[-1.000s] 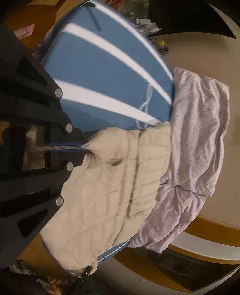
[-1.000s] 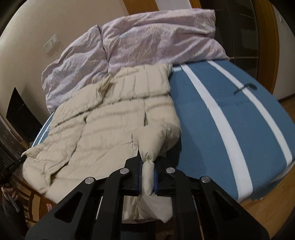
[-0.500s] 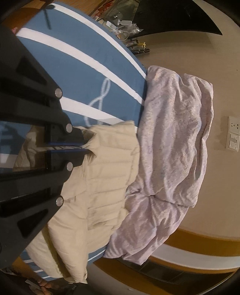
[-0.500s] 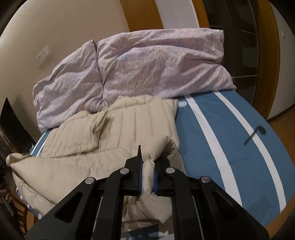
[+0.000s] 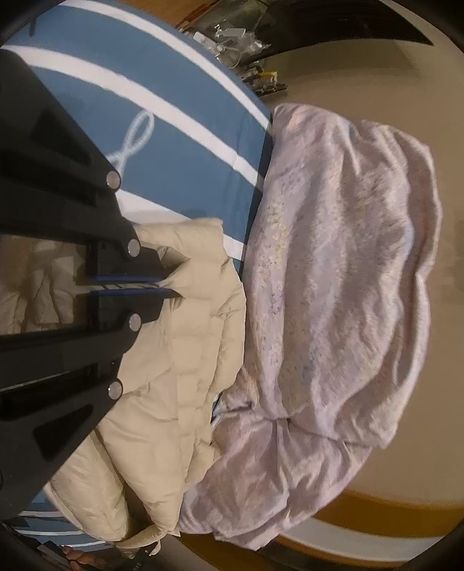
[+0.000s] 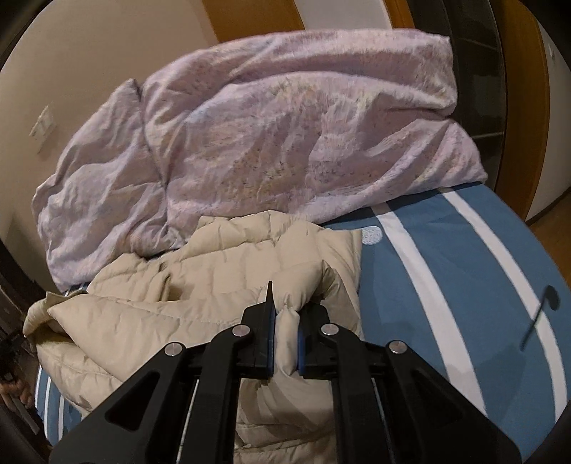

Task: Fold large clothes
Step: 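Lift the hem with both grippers and fold it toward the collar, then release the hem with both grippers and press the folded jacket flat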

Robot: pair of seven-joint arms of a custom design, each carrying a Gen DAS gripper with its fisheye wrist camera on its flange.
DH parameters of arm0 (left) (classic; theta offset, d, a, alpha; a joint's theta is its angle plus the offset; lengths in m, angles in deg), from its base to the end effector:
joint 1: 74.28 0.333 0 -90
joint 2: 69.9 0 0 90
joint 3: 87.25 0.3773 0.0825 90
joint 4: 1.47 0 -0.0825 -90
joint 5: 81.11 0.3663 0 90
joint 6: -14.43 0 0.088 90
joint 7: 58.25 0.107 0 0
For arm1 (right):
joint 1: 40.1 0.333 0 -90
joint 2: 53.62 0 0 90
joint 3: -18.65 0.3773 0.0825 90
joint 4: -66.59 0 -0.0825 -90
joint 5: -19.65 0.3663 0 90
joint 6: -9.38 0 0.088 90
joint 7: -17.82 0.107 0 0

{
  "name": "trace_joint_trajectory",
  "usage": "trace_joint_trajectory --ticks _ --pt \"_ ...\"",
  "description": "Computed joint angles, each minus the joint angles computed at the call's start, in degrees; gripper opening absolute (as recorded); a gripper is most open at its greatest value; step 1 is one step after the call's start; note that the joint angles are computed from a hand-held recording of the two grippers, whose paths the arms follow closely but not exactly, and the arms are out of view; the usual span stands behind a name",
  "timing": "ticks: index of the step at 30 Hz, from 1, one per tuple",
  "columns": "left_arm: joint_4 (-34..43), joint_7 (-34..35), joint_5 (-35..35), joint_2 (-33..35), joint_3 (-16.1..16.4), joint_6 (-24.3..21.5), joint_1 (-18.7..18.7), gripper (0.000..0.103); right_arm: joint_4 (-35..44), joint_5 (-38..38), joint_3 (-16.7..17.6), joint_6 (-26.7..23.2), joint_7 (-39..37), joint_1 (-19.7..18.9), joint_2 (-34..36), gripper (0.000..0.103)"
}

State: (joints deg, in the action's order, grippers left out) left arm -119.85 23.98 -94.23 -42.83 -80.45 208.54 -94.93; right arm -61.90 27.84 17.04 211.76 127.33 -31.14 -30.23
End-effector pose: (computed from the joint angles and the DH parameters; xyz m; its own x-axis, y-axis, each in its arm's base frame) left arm 0.6415 -0.1430 0.3734 0.0240 -0.9839 0.1772 -0.6652 -0.1480 -0.7318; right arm 0.6054 0.0623 0.3619 -0.2090 -0.9276 -0.3096 -0.6032 0.3715 -0.7058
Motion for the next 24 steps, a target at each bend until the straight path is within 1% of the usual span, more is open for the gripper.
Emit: trace_joint_trajectory --ticks 5,8,9,10,11,12,13,15,16,18,19,20,21,22,24 --pt "9.2 -2.5 1.9 6.2 -1.5 -5.4 2.7 0.003 8.2 -1.9 1.9 -4.9 1.6 -3.0 5.6 0.009" --pt "13.5 -4.7 4.0 9.0 -1.6 -7.9 3.4 0.004 10.9 -2.9 3.3 -5.9 2.4 -4.8 7.6 0.014" --pt "14.8 -5.4 4.7 9.8 -1.8 -8.6 3.7 0.004 11.9 -3.6 4.5 -6.1 2.9 -6.1 8.3 0.018" --pt "15.8 -6.1 5.3 10.4 -1.9 -9.1 3.9 0.005 12.6 -4.3 5.7 -6.3 3.3 -7.5 8.8 0.026" --pt "17.0 -6.8 5.9 11.1 -2.4 -9.8 4.5 0.007 13.3 -5.0 7.1 -6.3 3.9 -9.1 9.3 0.031" --pt "18.5 -7.6 6.3 11.9 -3.1 -10.5 5.1 0.008 13.8 -5.6 8.2 -6.3 4.5 -10.3 9.7 0.04" --pt "19.3 -8.4 6.9 12.4 -3.5 -11.0 5.6 0.01 14.4 -6.6 10.2 -6.0 5.2 -12.4 10.3 0.049" --pt "21.8 -10.0 7.6 13.6 -5.4 -12.8 7.3 0.019 15.3 -8.6 13.4 -5.4 6.7 -15.7 11.1 0.058" --pt "22.6 -10.7 8.0 13.9 -6.1 -13.4 8.1 0.023 15.6 -9.3 14.1 -5.2 7.5 -16.5 11.2 0.061" --pt "23.3 -12.2 8.5 13.9 -7.5 -14.1 9.4 0.041 15.5 -10.5 14.7 -4.5 8.6 -17.3 10.7 0.067" --pt "22.8 -12.9 8.8 13.4 -7.7 -13.7 9.7 0.046 14.6 -10.7 14.1 -3.2 9.1 -17.0 9.8 0.071" --pt "21.7 -13.7 9.2 12.6 -6.8 -12.8 9.0 0.056 13.5 -10.4 12.5 -1.8 9.3 -15.6 8.8 0.073" --pt "20.9 -14.4 9.8 11.9 -5.4 -12.1 8.0 0.062 12.4 -9.4 9.8 -0.5 9.1 -13.1 7.7 0.079" --pt "19.1 -15.1 10.5 10.7 -3.3 -10.6 6.4 0.063 10.7 -7.7 6.5 1.7 8.3 -10.0 6.3 0.082" --pt "15.9 -15.4 11.4 8.5 -1.2 -8.8 4.8 0.064 8.2 -5.8 3.2 3.7 7.0 -6.6 4.4 0.082"
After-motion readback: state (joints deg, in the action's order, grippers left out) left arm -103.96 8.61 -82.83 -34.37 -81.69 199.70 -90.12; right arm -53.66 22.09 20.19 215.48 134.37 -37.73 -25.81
